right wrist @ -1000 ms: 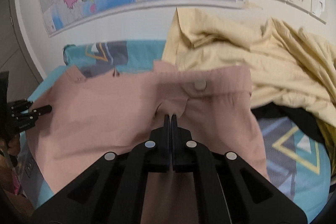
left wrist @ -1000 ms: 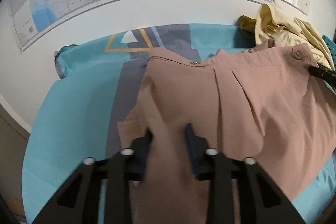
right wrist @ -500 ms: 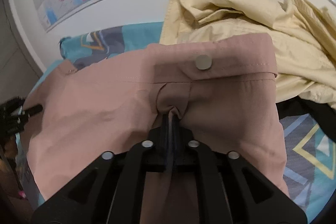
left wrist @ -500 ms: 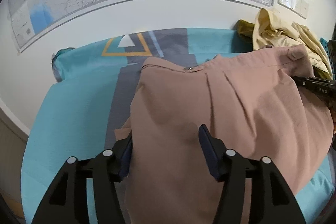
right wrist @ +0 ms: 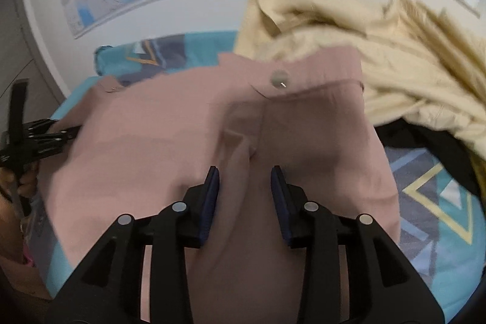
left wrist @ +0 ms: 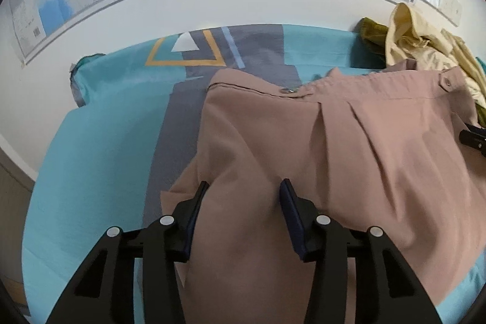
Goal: Fold large clothes
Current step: 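Open both grippers and press the folded pink jacket flat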
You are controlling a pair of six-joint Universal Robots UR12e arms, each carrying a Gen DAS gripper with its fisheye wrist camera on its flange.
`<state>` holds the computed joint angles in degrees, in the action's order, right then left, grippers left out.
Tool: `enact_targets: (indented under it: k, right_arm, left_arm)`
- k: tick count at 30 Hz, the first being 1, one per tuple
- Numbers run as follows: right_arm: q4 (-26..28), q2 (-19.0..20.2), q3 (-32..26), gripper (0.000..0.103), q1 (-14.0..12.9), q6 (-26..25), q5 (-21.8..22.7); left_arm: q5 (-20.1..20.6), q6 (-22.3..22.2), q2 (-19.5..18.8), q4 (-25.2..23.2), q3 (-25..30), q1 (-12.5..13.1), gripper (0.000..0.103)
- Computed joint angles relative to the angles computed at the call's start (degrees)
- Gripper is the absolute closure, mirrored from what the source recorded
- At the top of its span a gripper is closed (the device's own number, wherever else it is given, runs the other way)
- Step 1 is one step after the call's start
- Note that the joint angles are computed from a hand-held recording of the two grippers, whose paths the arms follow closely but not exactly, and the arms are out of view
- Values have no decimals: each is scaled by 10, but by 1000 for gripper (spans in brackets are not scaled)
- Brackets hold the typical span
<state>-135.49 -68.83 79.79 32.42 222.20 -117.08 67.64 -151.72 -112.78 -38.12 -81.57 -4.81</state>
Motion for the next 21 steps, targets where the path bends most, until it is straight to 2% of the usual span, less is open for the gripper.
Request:
enact_targets:
  k: [3, 6, 9, 11, 13, 16, 17, 19, 20, 21]
  right_arm:
    - [-17, -5, 13, 68, -3, 12, 6]
    - [-41, -17, 26, 63, 5, 10, -9]
    - [-72, -36, 49, 58, 19, 13, -32]
    - [-93, -51, 68, 57, 28, 32, -48]
    - [-86, -63, 82, 56, 36, 60, -67]
    - [-80, -83, 112, 54, 40, 107, -63]
    - [-72, -87, 121, 54, 40, 123, -61]
    - [-77, -91, 134, 56, 36, 141, -48]
    - [-82, -93, 141, 56, 34, 154, -43]
    - [-81, -93, 144, 57, 33, 158, -41]
  left_arm:
    - [23, -9, -7, 2, 7, -5, 55]
    - [12, -10, -4, 7, 4, -1, 55]
    - [-24, -16, 7, 23, -9, 13, 53]
    - [-44, -14, 17, 43, -24, 21, 53]
    - [-72, -8, 28, 52, -37, 31, 51]
    - [-113, 21, 43, 51, -56, 42, 50]
    - [-111, 35, 45, 47, -59, 42, 49]
    - [-71, 47, 43, 48, -61, 34, 49]
    - [-43, 48, 38, 34, -54, 27, 50]
    - [-31, 41, 32, 10, -43, 24, 50]
